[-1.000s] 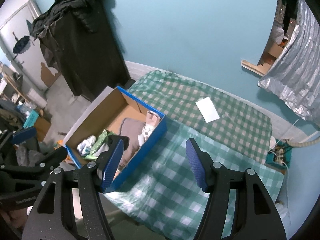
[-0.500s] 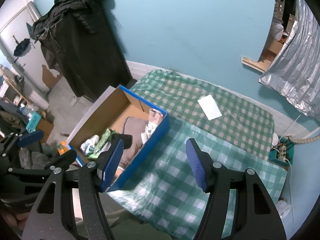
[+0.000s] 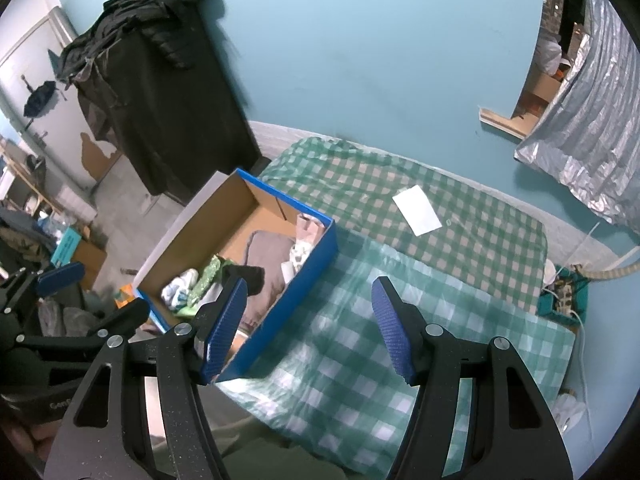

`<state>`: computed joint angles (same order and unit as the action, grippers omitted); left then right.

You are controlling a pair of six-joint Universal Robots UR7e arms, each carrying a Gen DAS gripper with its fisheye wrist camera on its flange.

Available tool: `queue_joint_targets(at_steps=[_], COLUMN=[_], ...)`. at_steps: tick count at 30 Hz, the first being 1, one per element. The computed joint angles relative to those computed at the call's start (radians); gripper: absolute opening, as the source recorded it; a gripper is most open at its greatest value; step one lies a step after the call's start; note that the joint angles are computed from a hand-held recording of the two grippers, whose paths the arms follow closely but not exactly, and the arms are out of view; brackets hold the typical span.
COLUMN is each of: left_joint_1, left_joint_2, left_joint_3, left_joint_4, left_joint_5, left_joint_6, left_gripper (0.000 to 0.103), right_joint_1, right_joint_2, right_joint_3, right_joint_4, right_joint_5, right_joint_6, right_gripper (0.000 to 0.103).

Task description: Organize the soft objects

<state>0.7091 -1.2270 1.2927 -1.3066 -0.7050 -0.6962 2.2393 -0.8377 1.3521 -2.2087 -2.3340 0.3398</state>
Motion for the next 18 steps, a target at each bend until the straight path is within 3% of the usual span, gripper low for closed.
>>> queue_joint_targets(at_steps=[18], left_joint_1=[-0.008], left_joint_2=[-0.012], left_joint_3=[0.012], left_joint_4=[0.016], left_joint_5=[-0.005], left_joint_6=[-0.005], left_gripper=[0.091], right_joint_1=[0.011], right_joint_2=[-0.004], right_joint_3=[0.018], right_joint_4=[0.002], right_joint_5=[-0.007], right_joint_6=[0.025], right_gripper=[0.064])
